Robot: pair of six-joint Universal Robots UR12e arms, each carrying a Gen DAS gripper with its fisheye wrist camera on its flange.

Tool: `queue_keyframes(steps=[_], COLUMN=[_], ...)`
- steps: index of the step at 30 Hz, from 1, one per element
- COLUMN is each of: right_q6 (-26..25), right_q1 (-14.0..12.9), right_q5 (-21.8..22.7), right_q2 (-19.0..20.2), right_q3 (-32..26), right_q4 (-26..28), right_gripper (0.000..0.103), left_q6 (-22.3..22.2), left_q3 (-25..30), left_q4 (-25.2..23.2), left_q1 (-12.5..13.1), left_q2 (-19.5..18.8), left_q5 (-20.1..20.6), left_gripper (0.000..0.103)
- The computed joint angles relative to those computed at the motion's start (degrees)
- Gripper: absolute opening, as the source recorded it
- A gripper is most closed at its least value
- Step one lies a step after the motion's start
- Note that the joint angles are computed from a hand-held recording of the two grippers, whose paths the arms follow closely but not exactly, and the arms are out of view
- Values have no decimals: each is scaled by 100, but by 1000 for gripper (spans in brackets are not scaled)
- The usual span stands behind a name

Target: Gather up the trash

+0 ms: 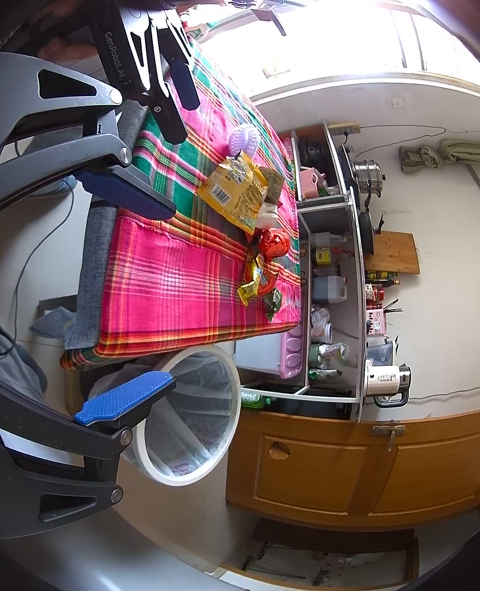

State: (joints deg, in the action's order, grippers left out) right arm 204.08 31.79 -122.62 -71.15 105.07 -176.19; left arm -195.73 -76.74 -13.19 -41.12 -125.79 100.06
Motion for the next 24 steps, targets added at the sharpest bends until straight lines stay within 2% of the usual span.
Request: queue_keyframes(steps=[24], right_q6=[39], right_q1=[-38], right_q5=[110], right_q2=[53], right_q3=[-49], right_q4=[95], right_gripper=[84], left_q6=[-49], left_q3=[-8], left_q4=[-8], left_q1=[14], left_q2=[-29], left_q5=[-22], left_gripper=[69])
